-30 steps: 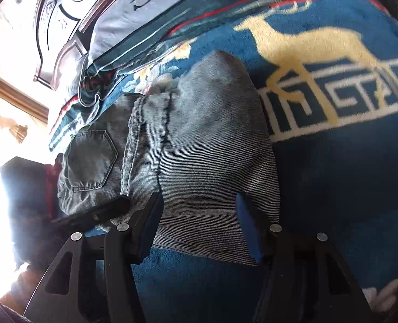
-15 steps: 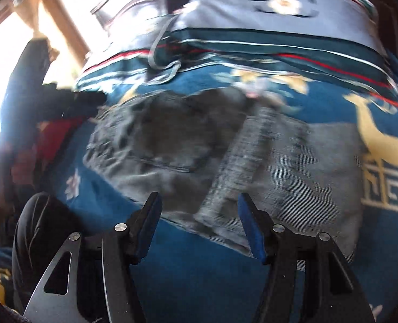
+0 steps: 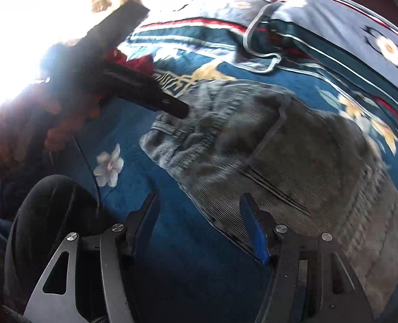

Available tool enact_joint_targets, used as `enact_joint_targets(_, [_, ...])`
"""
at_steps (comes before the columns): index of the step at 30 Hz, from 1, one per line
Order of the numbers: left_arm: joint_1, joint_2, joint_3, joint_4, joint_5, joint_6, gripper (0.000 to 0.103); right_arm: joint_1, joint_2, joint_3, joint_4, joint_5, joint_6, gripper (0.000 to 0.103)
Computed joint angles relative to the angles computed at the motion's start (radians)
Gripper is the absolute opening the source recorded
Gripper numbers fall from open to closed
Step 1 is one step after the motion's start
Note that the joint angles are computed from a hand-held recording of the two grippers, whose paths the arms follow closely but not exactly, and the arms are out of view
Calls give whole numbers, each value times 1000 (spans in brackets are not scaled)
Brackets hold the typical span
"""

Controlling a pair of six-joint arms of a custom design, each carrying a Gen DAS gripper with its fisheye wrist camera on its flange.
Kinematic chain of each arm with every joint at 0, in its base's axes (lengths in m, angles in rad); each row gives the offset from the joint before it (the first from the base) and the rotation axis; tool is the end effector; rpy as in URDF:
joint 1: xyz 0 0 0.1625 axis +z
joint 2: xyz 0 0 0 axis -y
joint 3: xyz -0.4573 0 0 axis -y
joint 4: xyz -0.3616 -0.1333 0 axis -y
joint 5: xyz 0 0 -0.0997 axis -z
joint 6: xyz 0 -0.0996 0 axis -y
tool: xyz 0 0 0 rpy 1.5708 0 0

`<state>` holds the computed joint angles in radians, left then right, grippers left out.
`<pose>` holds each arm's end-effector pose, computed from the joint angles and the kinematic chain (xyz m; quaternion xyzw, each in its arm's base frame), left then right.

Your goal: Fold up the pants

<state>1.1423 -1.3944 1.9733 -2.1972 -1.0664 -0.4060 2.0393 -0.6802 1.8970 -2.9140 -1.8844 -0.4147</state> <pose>-0.0372 -0.5180 0.3325 0.0050 0.9681 -0.1221 0.2187 0.3587 -0.4816 0.0295 0.4124 -0.8954 0.0666 0.1541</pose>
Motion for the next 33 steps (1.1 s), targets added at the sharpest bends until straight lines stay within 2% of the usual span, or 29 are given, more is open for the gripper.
enact_joint_targets(5, [54,27,6,-82,-51,12,71,30,69,-58,23,-16,-44,61])
enact_joint_targets(11, [70,58,-8,-95,-63,56,71,46,144,-93,-1,-78,-112,61])
enact_joint_targets(19, [86,82,-37,-83,-78,75,71,53,219,-85,-143,-188,-209,63])
enact_joint_targets(22, [83,83,-37,-80,-73,63,70,65,261,-79,-247,-243,-296,62])
enact_joint_targets(23, [84,82,-37,-81,-75,60,70,72,278,-76,-294,-265,-328,58])
enact_joint_targets(24, [85,79,-35,-86,-80,59,70,78,289,-75,-330,-283,-343,48])
enact_joint_targets(26, [90,71,-31,-96,-97,56,70,82,288,-64,-374,-291,-327,35])
enact_joint_targets(27, [94,63,-28,-102,-113,50,70,74,270,-56,-370,-265,-288,30])
enact_joint_targets(30, [109,42,-19,-114,-169,29,70,52,219,-35,-344,-201,-201,24])
enact_joint_targets(33, [132,30,-11,-143,-248,15,70,45,181,-20,-333,-148,-156,23])
